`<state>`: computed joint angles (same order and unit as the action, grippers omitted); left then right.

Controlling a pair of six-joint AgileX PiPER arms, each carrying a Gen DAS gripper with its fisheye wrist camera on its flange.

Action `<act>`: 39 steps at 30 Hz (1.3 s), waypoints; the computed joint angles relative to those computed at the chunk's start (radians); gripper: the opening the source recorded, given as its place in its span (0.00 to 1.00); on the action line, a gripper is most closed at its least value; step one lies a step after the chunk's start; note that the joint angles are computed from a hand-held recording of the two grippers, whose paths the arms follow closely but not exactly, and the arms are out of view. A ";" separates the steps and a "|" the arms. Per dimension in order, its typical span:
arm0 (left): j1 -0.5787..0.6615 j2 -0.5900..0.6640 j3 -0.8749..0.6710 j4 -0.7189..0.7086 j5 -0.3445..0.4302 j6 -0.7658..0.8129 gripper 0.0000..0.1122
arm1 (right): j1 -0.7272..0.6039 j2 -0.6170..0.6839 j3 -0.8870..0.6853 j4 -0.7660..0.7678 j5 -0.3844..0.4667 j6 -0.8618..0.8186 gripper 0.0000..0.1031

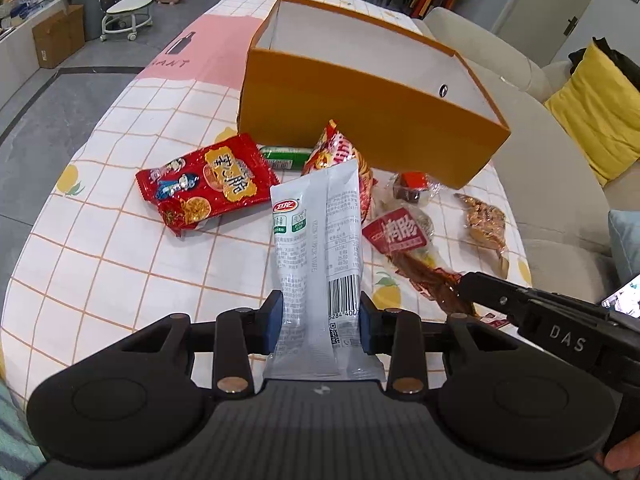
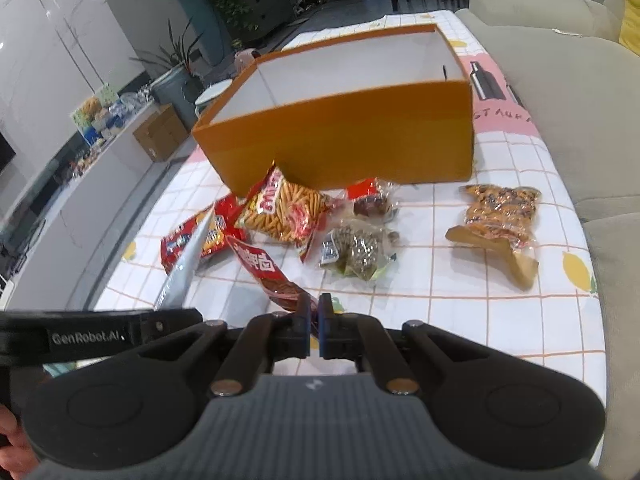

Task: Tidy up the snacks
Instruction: 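Carry both held packets over the orange box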

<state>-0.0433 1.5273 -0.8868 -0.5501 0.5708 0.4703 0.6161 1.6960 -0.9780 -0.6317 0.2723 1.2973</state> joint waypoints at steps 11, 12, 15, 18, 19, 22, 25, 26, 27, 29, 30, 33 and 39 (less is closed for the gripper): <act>-0.008 -0.043 -0.085 -0.023 0.033 0.005 0.37 | 0.004 -0.095 -0.009 -0.211 0.047 0.189 0.00; -0.007 -0.039 -0.102 -0.028 0.043 0.008 0.37 | -0.001 -0.105 -0.012 -0.221 0.050 0.195 0.00; -0.014 -0.023 -0.156 -0.030 0.058 0.012 0.37 | -0.018 -0.123 -0.033 -0.243 0.058 0.202 0.00; -0.027 0.004 -0.228 -0.018 0.069 0.002 0.37 | -0.040 -0.124 -0.072 -0.250 0.067 0.174 0.00; -0.028 0.013 -0.252 -0.021 0.076 0.005 0.37 | -0.051 -0.120 -0.091 -0.244 0.068 0.152 0.00; -0.036 0.052 -0.337 -0.017 0.095 0.003 0.37 | -0.076 -0.101 -0.153 -0.220 0.072 0.086 0.00; -0.050 0.097 -0.427 0.013 0.105 -0.015 0.37 | -0.104 -0.064 -0.233 -0.192 0.076 0.013 0.00; -0.054 0.111 -0.453 0.019 0.108 -0.017 0.37 | -0.113 -0.052 -0.255 -0.177 0.076 -0.012 0.00; -0.055 0.130 -0.484 0.021 0.116 -0.015 0.37 | -0.125 -0.035 -0.284 -0.151 0.075 -0.048 0.00; -0.054 0.175 -0.561 0.019 0.146 -0.012 0.37 | -0.150 0.002 -0.345 -0.100 0.074 -0.120 0.00; -0.052 0.194 -0.593 0.015 0.159 -0.008 0.37 | -0.161 0.022 -0.377 -0.070 0.077 -0.159 0.00; -0.062 0.262 -0.701 0.053 0.183 -0.036 0.37 | -0.186 0.091 -0.488 0.009 0.099 -0.276 0.00; -0.079 0.445 -0.971 0.149 0.287 -0.139 0.37 | -0.220 0.249 -0.719 0.152 0.178 -0.488 0.00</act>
